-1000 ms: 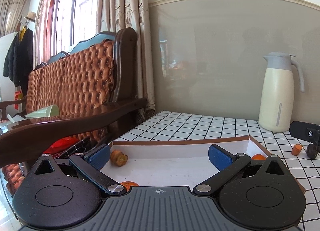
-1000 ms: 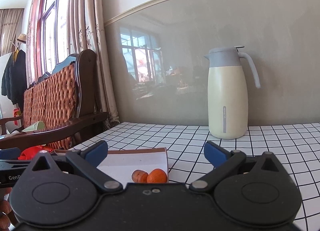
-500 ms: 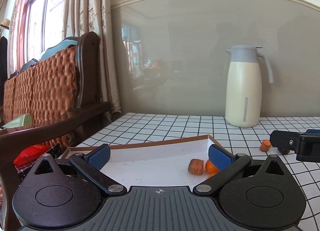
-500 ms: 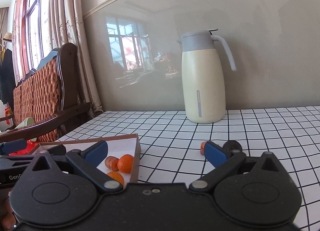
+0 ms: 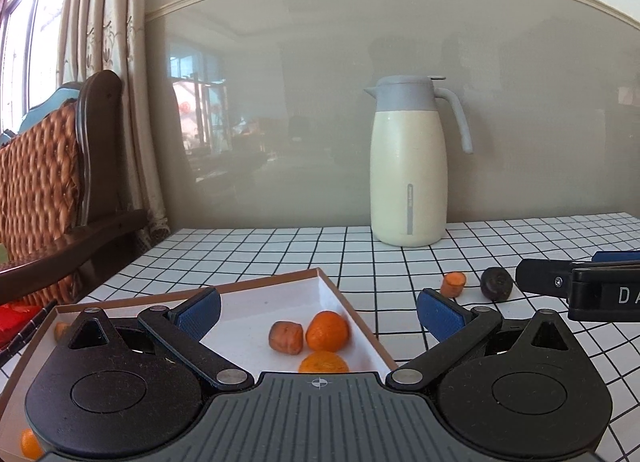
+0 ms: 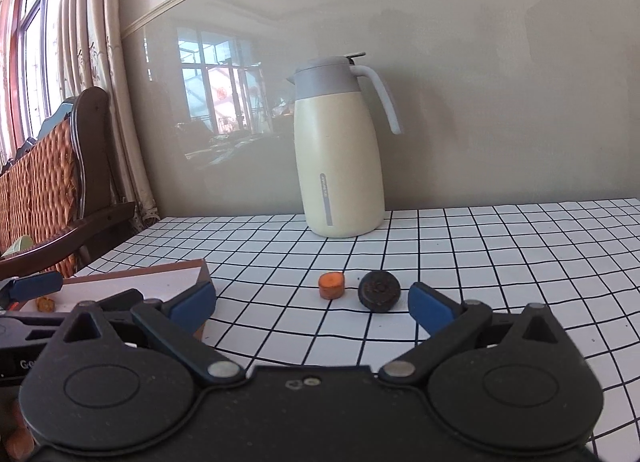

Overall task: Organize fruits
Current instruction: 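Withdraw both open tools from the box toward the carrot chunk and dark fruit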

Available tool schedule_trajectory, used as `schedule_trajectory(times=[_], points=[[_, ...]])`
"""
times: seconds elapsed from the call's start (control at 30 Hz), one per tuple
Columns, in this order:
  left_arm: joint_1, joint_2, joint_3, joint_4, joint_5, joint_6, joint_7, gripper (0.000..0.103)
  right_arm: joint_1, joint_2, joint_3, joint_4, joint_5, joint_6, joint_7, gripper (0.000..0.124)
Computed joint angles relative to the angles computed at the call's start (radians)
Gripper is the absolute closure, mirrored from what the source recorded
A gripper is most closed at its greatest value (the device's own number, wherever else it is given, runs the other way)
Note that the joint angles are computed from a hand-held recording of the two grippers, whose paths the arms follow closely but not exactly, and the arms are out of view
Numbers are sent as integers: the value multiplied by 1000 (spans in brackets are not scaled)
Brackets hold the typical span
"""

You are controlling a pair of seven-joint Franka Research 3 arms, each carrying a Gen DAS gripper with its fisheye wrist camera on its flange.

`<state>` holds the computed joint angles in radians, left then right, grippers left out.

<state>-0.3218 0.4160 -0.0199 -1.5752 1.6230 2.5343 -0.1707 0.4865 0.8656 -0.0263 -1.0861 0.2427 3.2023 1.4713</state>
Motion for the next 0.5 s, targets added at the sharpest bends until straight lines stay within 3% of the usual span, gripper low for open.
schedule_trajectory(times=[0.5], points=[[-39,159,43,215,-170,82,177,0,85,38,-250,29,-45,-73,216,37]])
